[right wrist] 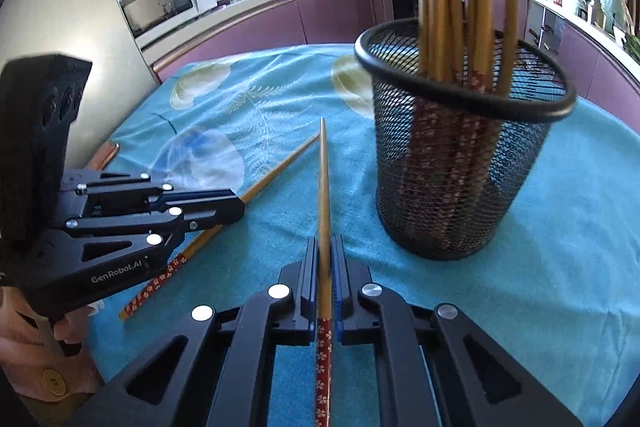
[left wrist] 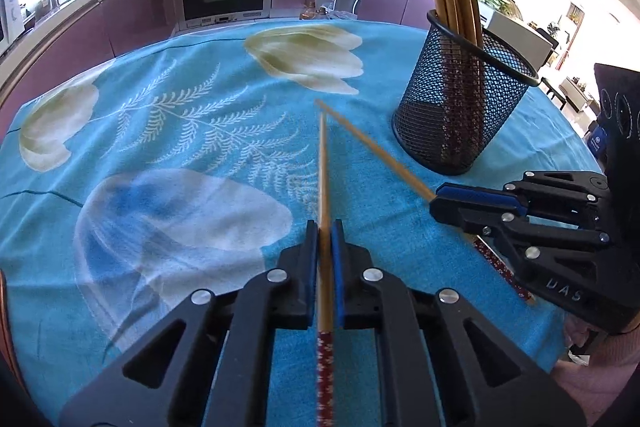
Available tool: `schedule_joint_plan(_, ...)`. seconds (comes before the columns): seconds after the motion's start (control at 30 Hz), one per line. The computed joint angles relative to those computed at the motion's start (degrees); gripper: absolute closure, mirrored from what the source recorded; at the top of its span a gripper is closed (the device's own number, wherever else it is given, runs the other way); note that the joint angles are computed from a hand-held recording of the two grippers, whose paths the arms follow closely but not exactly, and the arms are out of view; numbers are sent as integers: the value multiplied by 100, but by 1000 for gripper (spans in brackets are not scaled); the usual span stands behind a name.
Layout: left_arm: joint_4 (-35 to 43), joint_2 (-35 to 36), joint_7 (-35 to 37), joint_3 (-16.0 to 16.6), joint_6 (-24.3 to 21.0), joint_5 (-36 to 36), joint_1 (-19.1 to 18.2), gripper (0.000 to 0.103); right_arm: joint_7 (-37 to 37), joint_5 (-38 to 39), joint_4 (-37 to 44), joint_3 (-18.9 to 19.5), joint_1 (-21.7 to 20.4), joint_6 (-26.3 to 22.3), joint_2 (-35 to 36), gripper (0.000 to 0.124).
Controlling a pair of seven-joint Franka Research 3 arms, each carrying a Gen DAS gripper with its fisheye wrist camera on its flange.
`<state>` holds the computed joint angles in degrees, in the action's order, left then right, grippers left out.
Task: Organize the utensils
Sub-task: 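Lift both held chopsticks upright and carry them over the mesh cup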
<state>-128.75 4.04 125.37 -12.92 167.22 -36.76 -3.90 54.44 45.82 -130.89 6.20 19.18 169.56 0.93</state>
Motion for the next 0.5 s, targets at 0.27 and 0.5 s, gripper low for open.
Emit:
schedule_joint_plan(0.27, -103, -78, -13, 26, -1, 85, -80, 96, -428, 287, 135, -7, 22, -469, 13, 118)
schedule_joint_plan(0.5, -16, 6, -297, 72, -103, 718, -109, 92, 51, -328, 158, 1, 6, -446, 109, 118)
